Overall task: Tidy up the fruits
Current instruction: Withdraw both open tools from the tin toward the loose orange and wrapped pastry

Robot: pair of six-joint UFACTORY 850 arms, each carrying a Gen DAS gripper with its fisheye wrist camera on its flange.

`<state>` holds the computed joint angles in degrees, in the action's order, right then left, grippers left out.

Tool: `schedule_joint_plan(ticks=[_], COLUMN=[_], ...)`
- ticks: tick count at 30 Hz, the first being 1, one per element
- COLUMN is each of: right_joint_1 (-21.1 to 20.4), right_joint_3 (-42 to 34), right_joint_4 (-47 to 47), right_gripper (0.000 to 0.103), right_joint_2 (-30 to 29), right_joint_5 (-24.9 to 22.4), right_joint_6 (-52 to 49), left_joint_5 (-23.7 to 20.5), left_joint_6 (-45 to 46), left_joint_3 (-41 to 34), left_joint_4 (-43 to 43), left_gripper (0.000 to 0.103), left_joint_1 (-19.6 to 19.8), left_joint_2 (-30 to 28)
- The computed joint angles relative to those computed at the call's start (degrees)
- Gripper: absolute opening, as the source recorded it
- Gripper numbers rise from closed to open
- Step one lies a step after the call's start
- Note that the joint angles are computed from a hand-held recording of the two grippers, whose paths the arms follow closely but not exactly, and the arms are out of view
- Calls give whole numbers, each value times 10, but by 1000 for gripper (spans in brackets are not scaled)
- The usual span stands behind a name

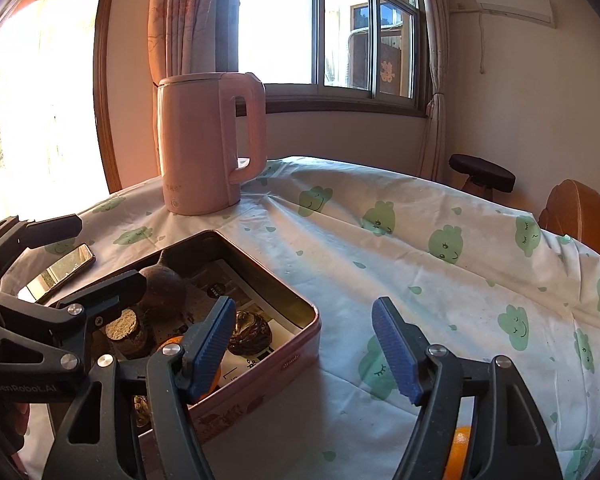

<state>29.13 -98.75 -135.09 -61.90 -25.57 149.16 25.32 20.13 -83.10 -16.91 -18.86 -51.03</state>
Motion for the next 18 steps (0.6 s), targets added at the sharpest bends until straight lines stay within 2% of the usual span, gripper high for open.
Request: schedule_joint_plan(ticks=[3, 7, 12, 15, 18], right_joint_1=[2, -1, -19, -37, -57], right_joint_3=[13, 52, 121, 155, 187], right_joint_4=[42, 114, 164, 178, 157], right_gripper=[72, 73, 82, 82, 82], right_joint_2=[10, 40, 82, 99, 113], right_joint_5=[-15, -58, -115, -125, -119], right_joint_6=[-43, -107, -139, -123, -52], left_joint_5=[7, 21, 22, 1, -19], left_joint_6=[-21, -59, -124, -175, -216], left_joint_3=[9, 25, 32, 16, -6], left_joint_4=[17, 63, 145, 198, 243], left_gripper=[99, 99, 99, 99, 99], left_joint_1=[-3, -16, -42, -59, -77], left_joint_2=[7, 19, 24, 13, -3])
